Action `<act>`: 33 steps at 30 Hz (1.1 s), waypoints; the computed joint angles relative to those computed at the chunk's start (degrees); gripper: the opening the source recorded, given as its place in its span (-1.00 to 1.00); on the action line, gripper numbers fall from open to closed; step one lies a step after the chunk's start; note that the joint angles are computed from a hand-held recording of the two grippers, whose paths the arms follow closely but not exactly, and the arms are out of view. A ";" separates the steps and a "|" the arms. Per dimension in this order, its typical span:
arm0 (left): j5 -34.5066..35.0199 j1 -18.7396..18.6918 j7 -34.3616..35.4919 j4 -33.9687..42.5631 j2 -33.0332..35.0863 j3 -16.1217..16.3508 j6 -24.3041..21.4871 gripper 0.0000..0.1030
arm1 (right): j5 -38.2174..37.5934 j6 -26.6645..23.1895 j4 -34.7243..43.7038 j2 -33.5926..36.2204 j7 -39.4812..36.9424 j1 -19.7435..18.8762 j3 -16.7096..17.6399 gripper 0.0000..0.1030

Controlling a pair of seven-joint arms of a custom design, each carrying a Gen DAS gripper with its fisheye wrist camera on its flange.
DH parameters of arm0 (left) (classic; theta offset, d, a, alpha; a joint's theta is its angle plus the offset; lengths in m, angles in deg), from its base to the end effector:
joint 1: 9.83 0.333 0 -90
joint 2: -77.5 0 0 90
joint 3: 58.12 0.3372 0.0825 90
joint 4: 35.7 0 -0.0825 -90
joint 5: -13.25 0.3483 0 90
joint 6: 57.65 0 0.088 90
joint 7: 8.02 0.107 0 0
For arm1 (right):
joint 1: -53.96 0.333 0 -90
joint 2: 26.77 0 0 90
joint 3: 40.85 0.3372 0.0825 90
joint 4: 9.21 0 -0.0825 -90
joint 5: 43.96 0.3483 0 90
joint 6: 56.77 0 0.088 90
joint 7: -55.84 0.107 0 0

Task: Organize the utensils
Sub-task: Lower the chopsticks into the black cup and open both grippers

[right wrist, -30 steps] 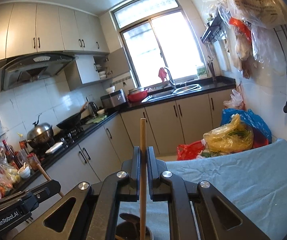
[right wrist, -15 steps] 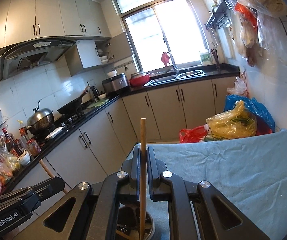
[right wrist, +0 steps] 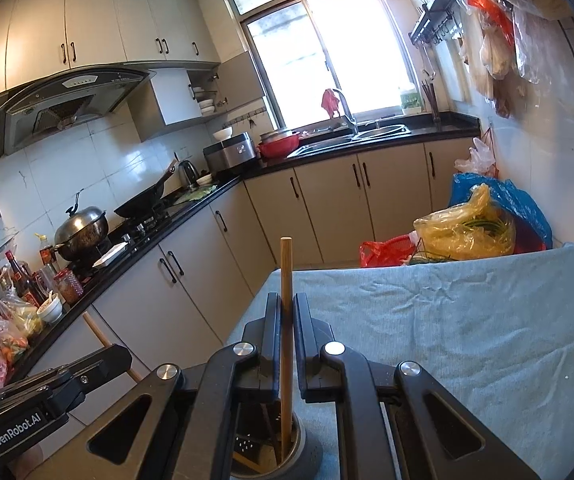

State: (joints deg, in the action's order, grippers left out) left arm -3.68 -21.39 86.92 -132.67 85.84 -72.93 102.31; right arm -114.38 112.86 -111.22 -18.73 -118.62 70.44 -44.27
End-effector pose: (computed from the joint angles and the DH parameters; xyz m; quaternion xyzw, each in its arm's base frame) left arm 0.5713 -0.2532 0.6525 -0.5240 0.7096 -0.4454 0.1533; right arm 0.5751 0.2011 0.5927 -0.4879 0.6768 -0.3045 0.4595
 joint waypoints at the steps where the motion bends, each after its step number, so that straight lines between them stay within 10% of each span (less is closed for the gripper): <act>1: -0.01 0.00 0.01 -0.07 0.00 0.01 0.00 -0.88 | 0.06 0.11 -0.13 -0.07 -0.01 0.00 0.02 -0.86; 33: -3.49 -0.02 2.57 -3.95 -4.01 0.43 1.03 -0.69 | -1.45 1.27 -4.06 -5.49 1.62 -1.41 2.56 -0.77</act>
